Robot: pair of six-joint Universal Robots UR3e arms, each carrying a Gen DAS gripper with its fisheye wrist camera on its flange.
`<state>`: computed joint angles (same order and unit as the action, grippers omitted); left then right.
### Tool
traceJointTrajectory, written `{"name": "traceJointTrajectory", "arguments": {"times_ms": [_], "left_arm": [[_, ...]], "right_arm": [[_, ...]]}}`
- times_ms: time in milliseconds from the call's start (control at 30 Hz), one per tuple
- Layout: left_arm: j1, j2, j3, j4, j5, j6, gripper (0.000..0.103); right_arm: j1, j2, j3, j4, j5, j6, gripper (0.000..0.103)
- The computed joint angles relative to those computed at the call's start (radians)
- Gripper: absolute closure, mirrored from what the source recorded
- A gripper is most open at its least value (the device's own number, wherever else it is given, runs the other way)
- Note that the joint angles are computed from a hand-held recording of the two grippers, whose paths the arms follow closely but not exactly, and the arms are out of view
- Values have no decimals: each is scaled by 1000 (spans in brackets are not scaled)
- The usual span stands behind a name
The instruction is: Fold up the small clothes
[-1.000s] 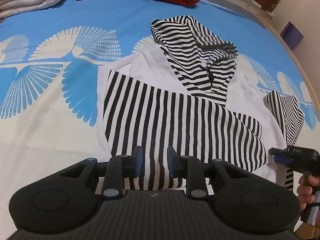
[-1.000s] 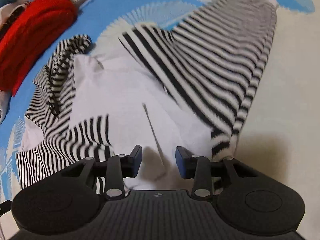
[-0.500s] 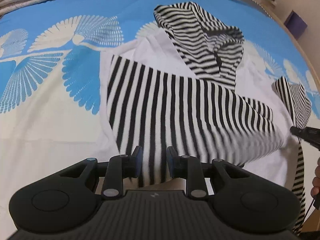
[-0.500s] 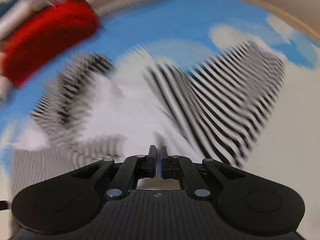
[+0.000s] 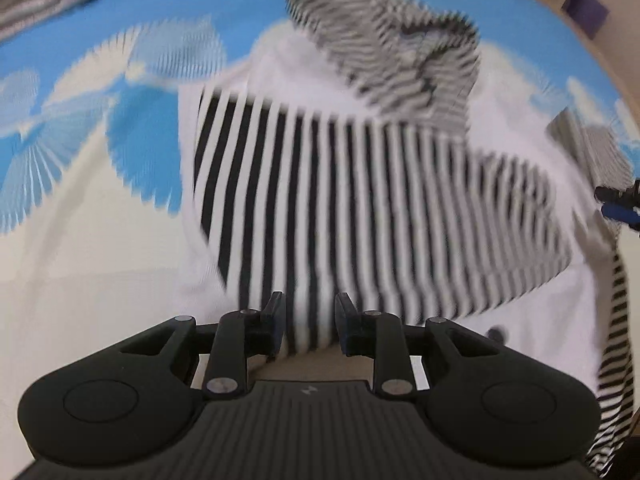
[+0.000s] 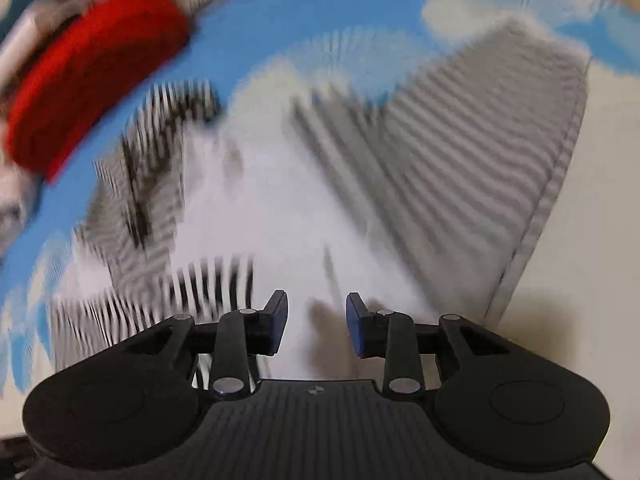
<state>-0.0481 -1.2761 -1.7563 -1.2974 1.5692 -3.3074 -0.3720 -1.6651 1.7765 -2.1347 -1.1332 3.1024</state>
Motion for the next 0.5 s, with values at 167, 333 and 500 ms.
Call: {"name": "traceJointTrajectory", "arguments": {"times_ms": [167,333,500], "left_arm": [[-78,-47,87,34,34,-41,69],[-132,-120,145,42,47,-91,69],[-151,-148,161,58,71,-102,69]], "right_arm": [[-164,79,-61,-177,-14,38,62],[-265,286,-149,-313,-79,87,61],[-275,393,-163,-372,-138,153,55]]}}
